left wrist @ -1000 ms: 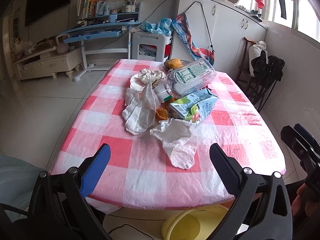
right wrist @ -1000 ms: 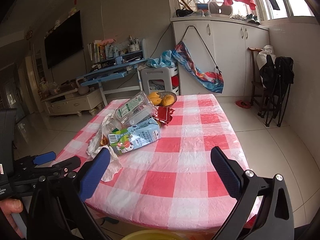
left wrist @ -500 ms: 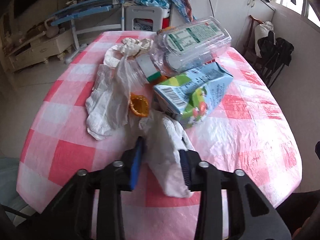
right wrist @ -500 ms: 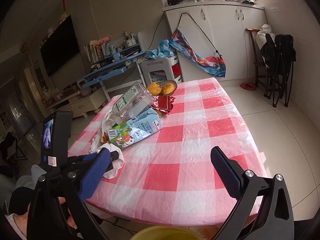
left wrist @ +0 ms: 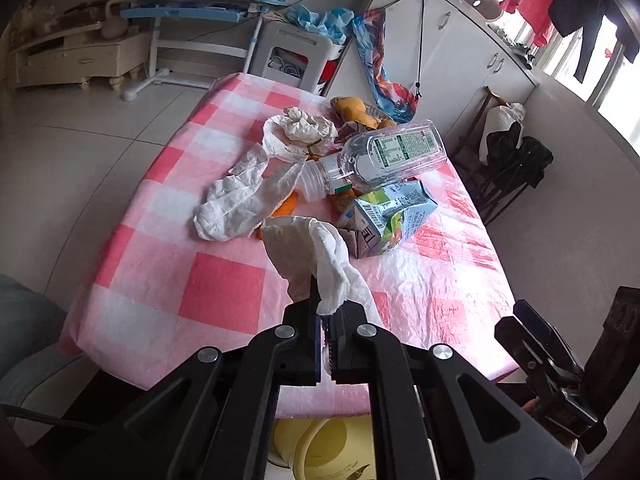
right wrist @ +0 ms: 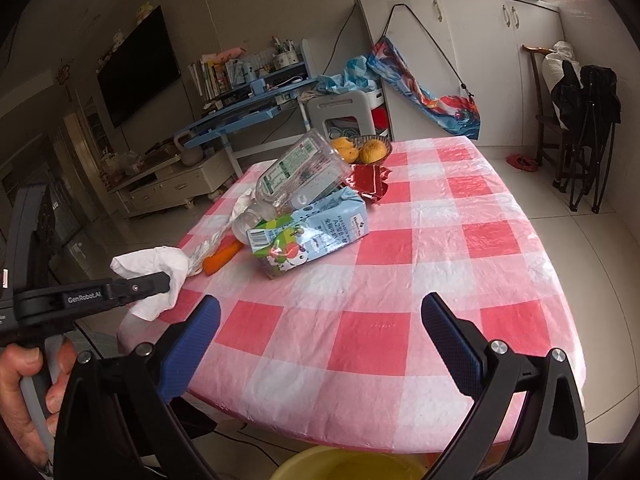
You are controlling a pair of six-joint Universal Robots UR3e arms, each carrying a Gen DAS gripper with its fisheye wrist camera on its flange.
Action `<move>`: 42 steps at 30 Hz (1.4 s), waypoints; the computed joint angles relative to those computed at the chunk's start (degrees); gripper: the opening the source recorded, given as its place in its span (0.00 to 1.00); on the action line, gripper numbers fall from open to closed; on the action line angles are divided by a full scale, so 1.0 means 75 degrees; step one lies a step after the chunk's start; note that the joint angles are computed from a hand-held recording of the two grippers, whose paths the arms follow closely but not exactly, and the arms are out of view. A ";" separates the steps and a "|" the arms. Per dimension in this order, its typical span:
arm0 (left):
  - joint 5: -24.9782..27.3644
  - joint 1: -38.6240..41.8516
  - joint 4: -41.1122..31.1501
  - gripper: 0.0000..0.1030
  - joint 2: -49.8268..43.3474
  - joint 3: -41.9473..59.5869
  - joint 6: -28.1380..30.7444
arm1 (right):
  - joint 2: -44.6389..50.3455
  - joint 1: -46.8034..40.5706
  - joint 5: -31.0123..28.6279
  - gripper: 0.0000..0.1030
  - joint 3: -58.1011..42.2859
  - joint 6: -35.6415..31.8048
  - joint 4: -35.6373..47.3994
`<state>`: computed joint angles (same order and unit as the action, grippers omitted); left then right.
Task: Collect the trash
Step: 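Grasp the crumpled white tissue with the left tool while the right tool grasps the milk carton, then carry tissue and carton to the yellow basin and open both tools over it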
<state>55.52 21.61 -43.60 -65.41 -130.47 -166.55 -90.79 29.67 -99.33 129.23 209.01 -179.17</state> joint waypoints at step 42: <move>-0.1495 0.1529 -0.1093 0.04 0.1075 -0.0697 0.1031 | -0.1426 -0.2174 0.3053 0.60 0.0736 0.0600 0.1697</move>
<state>44.31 33.08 -51.79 -57.35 -135.70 -158.82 -101.49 13.37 -76.43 134.75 213.52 -166.44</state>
